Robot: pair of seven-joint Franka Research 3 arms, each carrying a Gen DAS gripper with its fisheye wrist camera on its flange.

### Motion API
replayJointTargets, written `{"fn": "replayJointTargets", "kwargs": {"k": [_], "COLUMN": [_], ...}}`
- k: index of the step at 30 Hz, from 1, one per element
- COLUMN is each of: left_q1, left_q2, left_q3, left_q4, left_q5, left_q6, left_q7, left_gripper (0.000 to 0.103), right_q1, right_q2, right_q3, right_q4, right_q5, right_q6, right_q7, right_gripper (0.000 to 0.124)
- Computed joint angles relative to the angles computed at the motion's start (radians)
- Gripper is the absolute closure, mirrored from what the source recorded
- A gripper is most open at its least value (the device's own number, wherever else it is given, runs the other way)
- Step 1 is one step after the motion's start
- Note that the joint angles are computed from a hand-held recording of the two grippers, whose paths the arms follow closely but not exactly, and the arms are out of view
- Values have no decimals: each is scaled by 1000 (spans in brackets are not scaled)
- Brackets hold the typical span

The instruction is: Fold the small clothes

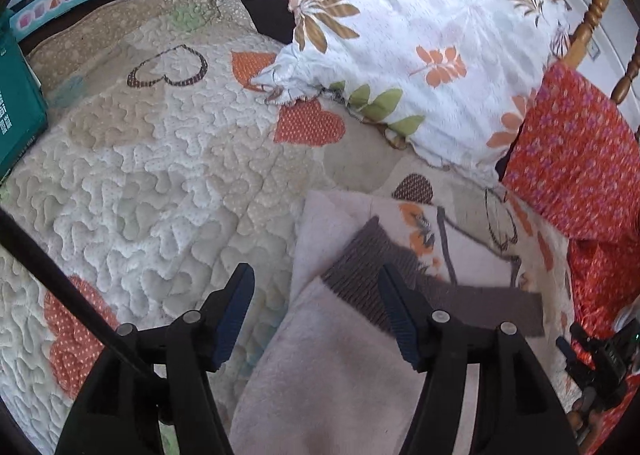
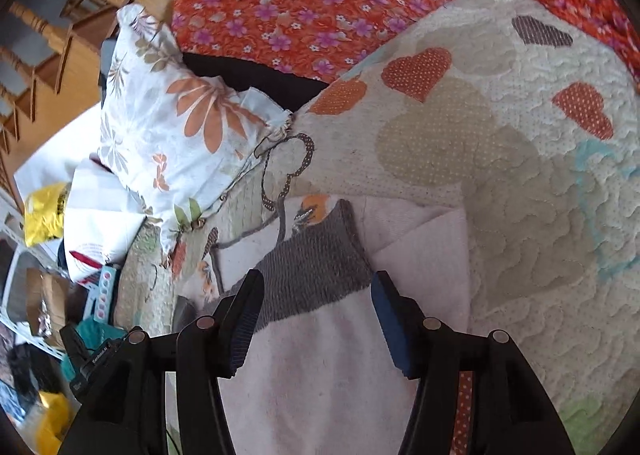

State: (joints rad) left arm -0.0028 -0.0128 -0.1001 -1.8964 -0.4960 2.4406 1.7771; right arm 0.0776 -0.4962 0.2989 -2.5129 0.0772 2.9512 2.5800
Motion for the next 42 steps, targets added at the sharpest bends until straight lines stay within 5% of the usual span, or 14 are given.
{"fn": "replayJointTargets", "kwargs": {"k": [9,12,14,16,27,37,39,40,42], "left_q1": [18,24,29,34,38,31,24,21,20], "left_q2": [-53,-69,-79,-86,-113,-107,-109,-107,-112], "left_q3": [31,41,49,57,86,69,67,66,57], "left_q4": [-68,-86,-97,-102,-134,-147,-144,-136,-133], "left_q5": [25,47,59,52,-20,-55,-49,-45,-3], "left_q6": [-93,-117,-132,-146,-167,-232,-257,-283,-287], "left_q7": [49,67,69,71,93,173,204,225,213], "left_gripper": [39,39,39,39,37,33,54,93,97], "right_q1": [-8,12,57,94,186,102,103,98,95], "right_q2": [-52,-53,-35,-18,-238,-241,-233,-223,-211], "right_q3": [34,39,21,15,-13,69,68,73,75], "right_q4": [33,57,67,81,-74,0,7,16,27], "right_q5": [-108,-129,-127,-130,-43,-153,-161,-170,-187], "right_q6": [-225,-359,-418,-479,-557,-573,-563,-561,-563], "right_q7": [30,57,44,37,84,143,151,157,162], "right_gripper": [62,63,71,109,113,103,103,103,103]}}
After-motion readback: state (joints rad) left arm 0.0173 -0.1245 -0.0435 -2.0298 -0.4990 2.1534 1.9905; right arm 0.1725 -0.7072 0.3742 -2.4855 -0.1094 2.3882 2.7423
